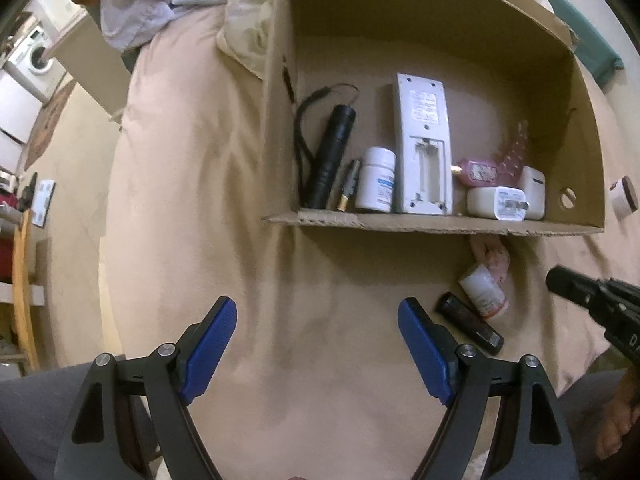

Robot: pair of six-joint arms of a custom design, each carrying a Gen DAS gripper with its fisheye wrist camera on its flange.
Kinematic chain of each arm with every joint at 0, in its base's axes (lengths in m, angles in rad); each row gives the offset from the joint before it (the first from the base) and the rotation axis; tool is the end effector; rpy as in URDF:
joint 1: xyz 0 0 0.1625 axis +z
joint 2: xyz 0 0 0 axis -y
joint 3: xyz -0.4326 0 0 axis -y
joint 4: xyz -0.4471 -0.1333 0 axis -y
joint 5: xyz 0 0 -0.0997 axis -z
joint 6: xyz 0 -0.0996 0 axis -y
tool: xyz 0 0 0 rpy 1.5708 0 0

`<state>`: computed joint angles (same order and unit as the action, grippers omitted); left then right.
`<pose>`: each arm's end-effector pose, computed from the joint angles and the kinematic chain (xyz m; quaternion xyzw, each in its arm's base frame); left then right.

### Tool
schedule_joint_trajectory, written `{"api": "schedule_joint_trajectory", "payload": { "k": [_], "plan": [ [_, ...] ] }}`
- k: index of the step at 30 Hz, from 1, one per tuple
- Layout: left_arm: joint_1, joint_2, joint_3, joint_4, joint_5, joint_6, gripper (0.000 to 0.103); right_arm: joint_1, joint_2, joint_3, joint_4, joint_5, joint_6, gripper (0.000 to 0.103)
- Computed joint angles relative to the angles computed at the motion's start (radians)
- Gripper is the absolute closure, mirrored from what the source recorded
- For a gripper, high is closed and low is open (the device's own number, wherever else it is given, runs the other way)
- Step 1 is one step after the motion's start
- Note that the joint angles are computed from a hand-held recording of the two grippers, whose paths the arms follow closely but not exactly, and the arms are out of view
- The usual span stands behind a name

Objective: Organize rigid objects
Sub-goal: 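Grasp the white pill bottle with the right tool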

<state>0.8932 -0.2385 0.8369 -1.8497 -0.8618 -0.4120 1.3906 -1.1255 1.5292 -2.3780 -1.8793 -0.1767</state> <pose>-0.3852 -0.7948 -0.0902 0.1773 0.9104 -0.0500 0.3704 -0.0288 -0.7332 0.3292 -0.0325 -0.9680 0.1681 0.1833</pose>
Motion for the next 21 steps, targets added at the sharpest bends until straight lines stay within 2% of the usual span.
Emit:
{"api": "schedule_joint_trajectory", "payload": {
  "k": [2,4,6,8,16,19,21],
  "plan": [
    [0.001,-0.003,0.001,0.003,0.002,-0.02,0.022,-0.008,0.004,-0.014,0.037,0.019,0.019,0.1],
    [0.005,-0.005,0.0,0.008,0.001,-0.034,0.022,-0.005,0.014,-0.017,0.042,0.019,0.034,0.093],
    [0.008,-0.007,0.001,0.011,0.005,-0.039,0.022,-0.002,0.028,-0.03,0.054,0.018,0.038,0.079],
    [0.011,-0.013,0.007,0.009,0.003,-0.043,0.022,-0.002,0.038,-0.04,0.064,0.015,0.052,0.073],
    [0.022,-0.038,0.035,-0.02,-0.041,-0.051,0.022,0.005,0.101,-0.097,0.148,-0.02,0.082,0.072],
    [0.025,-0.039,0.034,-0.021,-0.052,-0.048,0.022,0.024,0.135,-0.114,0.142,-0.11,0.065,0.071],
    [0.025,-0.036,0.028,-0.019,-0.061,-0.048,0.022,0.025,0.152,-0.128,0.161,-0.126,0.065,0.071]
  ]
}}
